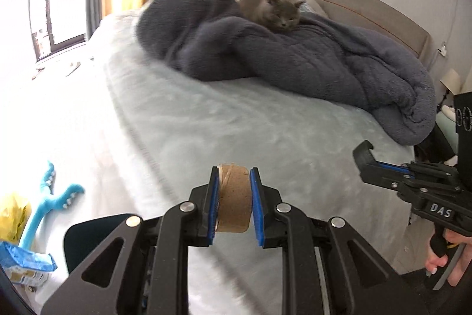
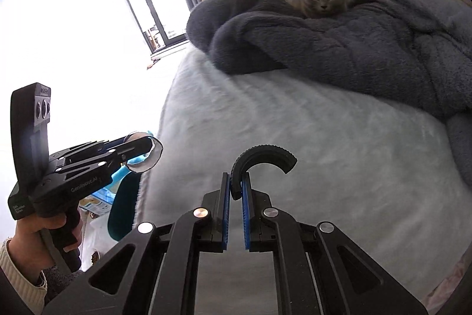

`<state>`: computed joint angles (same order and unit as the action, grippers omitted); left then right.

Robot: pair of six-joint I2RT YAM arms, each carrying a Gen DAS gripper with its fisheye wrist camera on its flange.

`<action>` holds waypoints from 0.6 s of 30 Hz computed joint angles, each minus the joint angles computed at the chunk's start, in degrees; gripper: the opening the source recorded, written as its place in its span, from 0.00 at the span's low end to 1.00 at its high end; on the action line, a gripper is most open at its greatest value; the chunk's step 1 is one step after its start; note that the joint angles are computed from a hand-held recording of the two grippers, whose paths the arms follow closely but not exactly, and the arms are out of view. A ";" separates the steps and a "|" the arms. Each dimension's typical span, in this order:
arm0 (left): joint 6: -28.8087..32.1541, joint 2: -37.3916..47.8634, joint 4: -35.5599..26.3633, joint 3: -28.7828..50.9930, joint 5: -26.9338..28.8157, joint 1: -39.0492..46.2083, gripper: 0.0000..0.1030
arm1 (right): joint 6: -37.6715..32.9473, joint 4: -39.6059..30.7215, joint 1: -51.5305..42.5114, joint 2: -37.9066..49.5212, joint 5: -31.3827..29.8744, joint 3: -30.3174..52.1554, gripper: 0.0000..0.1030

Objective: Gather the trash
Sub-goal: 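Carry the tape roll and black clip over the teal trash bin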

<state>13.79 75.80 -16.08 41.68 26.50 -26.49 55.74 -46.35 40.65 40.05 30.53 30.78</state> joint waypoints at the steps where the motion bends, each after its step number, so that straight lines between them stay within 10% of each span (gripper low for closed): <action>1: 0.58 0.05 -0.31 -0.01 0.24 1.29 0.21 | 0.90 0.65 1.32 1.81 0.71 0.49 0.07; 18: 14.29 12.54 -1.96 1.77 0.30 19.99 0.21 | -4.99 22.07 3.99 28.41 -3.10 9.61 0.07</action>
<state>28.08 88.34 -18.03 43.45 26.80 -6.50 50.74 -24.27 44.64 68.46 27.43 40.39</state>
